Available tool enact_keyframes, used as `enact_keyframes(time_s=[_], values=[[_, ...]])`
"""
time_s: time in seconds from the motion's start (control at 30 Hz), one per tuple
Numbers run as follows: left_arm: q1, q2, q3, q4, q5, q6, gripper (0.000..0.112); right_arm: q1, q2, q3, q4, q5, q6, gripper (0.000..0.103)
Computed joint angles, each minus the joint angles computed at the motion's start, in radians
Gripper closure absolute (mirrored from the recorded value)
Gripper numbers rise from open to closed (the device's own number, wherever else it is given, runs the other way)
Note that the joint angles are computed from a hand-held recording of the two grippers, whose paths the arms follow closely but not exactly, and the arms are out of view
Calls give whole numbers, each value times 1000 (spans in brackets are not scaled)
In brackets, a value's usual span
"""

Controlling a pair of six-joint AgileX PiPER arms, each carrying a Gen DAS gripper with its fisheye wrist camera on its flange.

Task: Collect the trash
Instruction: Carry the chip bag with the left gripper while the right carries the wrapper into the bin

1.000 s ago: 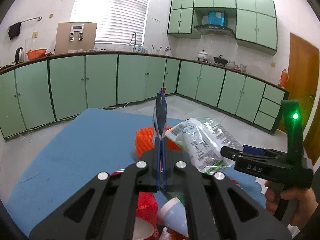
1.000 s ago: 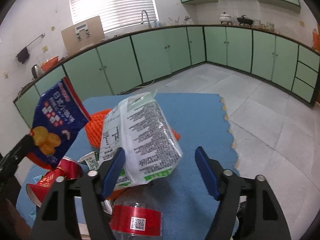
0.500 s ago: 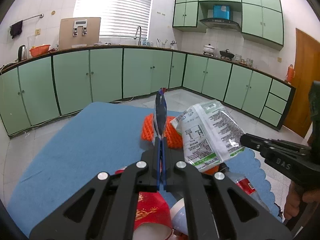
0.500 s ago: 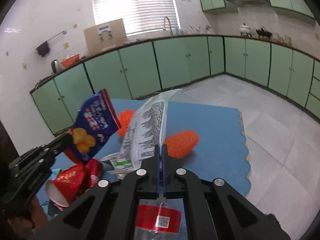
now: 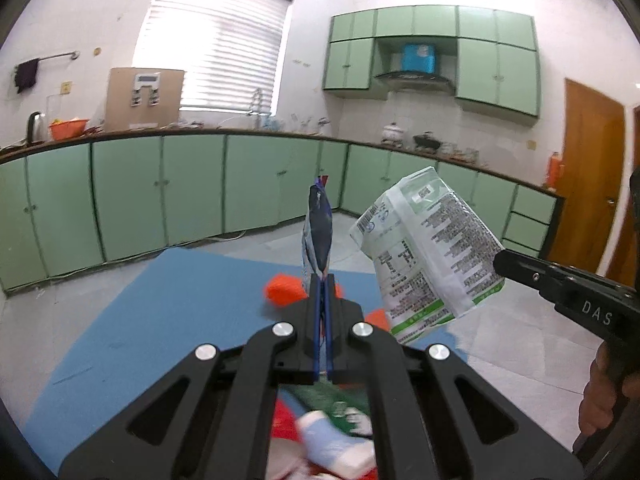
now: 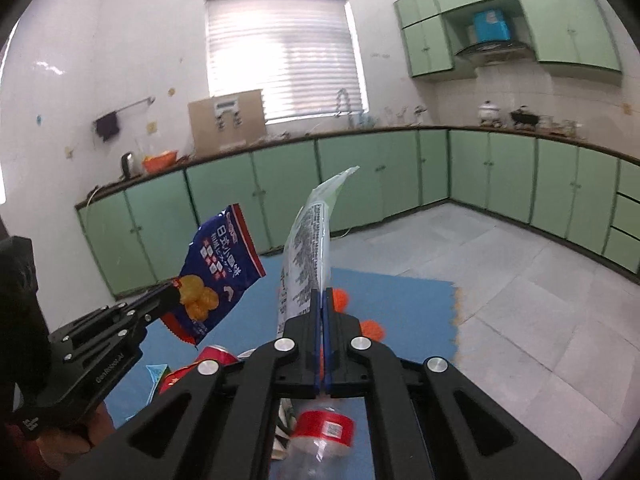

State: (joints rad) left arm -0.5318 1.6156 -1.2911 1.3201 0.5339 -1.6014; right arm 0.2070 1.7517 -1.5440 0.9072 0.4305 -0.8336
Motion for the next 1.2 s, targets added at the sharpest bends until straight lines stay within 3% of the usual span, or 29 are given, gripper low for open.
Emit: enact_keyframes(time_s=[0.2, 0.33, 0.43, 0.5, 0.67, 0.9, 1.13, 1.2], values=[[-85, 44, -57, -53, -66, 36, 112, -104, -167, 195, 4, -48, 2, 102], [-138, 110, -114, -115, -114, 83, 112, -180, -265, 322, -118, -99, 97, 102], [-182, 175, -164, -173, -158, 136, 112, -262, -311, 398, -151, -92, 122, 102], [-203, 220, -201, -230, -185, 194, 112, -310, -333, 440, -173, -91, 136, 102], [-247, 366, -354, -536, -221, 502, 112, -428, -355, 532, -149, -79, 95, 102], [-267, 549, -527, -961, -182, 923, 111, -528, -315, 628, -107, -79, 19, 102], [-264, 659, -647, -1106, -103, 1076, 104, -613, -210, 668, -5, -58, -98, 102], [-260, 662, -640, -1121, -101, 1089, 93, -619, -179, 667, -17, -58, -89, 97]])
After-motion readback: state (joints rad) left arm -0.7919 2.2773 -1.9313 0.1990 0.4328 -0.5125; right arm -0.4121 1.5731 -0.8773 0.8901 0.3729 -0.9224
